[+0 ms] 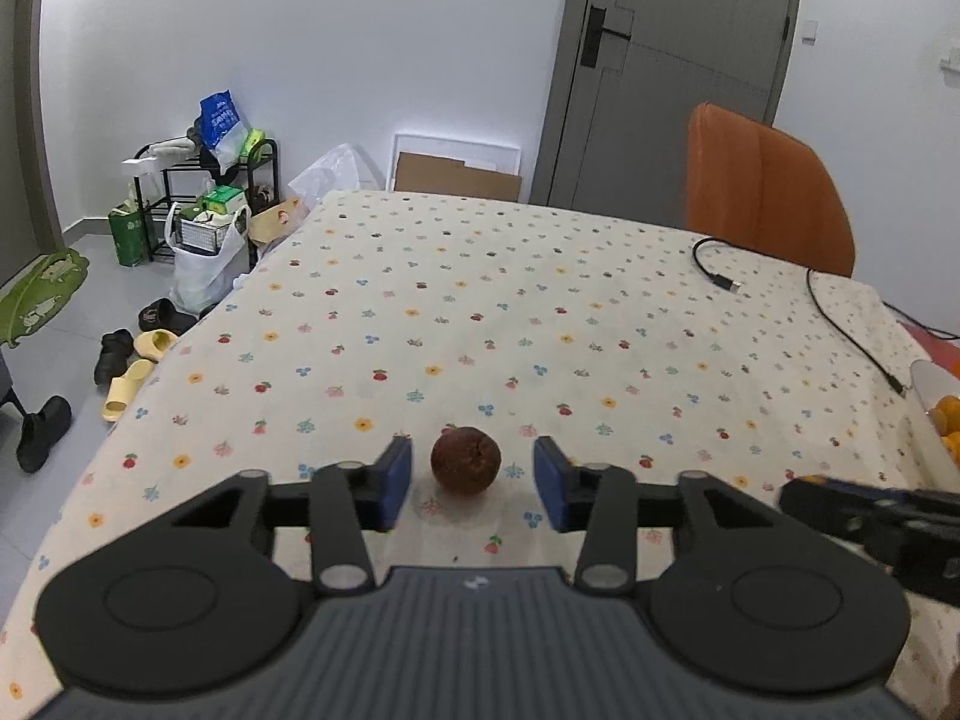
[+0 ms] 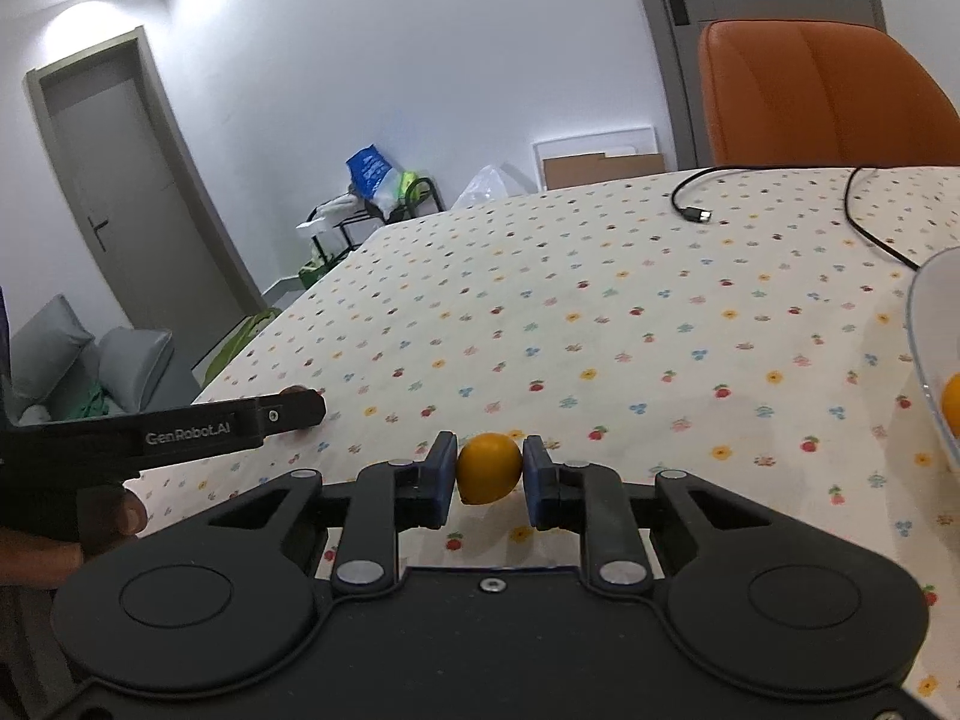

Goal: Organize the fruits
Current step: 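Grasp the brown dried fruit with the left tool while the right tool grasps the mandarin, then carry the dried fruit and mandarin over the white bowl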

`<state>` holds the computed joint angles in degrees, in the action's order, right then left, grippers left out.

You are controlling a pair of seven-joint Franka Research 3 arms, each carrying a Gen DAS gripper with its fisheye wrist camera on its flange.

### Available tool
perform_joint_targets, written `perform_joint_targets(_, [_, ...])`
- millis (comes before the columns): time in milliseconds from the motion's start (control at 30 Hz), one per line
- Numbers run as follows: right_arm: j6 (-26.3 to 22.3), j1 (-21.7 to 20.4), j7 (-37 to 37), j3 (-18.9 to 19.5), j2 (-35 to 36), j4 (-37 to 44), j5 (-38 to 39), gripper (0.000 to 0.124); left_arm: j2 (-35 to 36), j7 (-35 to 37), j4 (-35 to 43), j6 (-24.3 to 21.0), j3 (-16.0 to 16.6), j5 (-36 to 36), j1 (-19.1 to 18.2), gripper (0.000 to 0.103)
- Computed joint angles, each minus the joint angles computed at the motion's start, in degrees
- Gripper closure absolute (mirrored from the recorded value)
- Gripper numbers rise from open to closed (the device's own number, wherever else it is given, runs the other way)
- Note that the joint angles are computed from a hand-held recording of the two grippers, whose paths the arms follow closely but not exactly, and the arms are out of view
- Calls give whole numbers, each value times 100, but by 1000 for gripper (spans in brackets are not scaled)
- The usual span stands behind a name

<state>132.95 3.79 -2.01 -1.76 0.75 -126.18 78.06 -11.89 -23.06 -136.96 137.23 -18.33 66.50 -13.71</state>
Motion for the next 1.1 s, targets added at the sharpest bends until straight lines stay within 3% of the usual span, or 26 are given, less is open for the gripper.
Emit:
perform_joint_targets(33, [-9,-8,13,-8,-3,4,8,102,44,12,40,-116,-22,-47,-6,78])
perform_joint_targets(67, [-35,-22,0,-19,-16,3,37,102,101,54,106,-311,-57,-122,-30,79])
perform_joint_targets(100, [-80,-38,-16,-34,-29,3,78,102,143,109,170,-507,-95,-186,-72,79])
perform_joint_targets(567, [-339,-216,-5,-194,-230,-5,377,102,110,104,520,-538,-241,48,-396,79])
perform_joint_targets(867, [-486,-469,-152,-432,-388,-82,387,102,550,41,1129,-844,-366,270,-745,79])
perform_joint_targets(1100, [-529,-698,-212,-560,-354,-15,372,102,889,-14,1538,-803,-288,566,-1001,79])
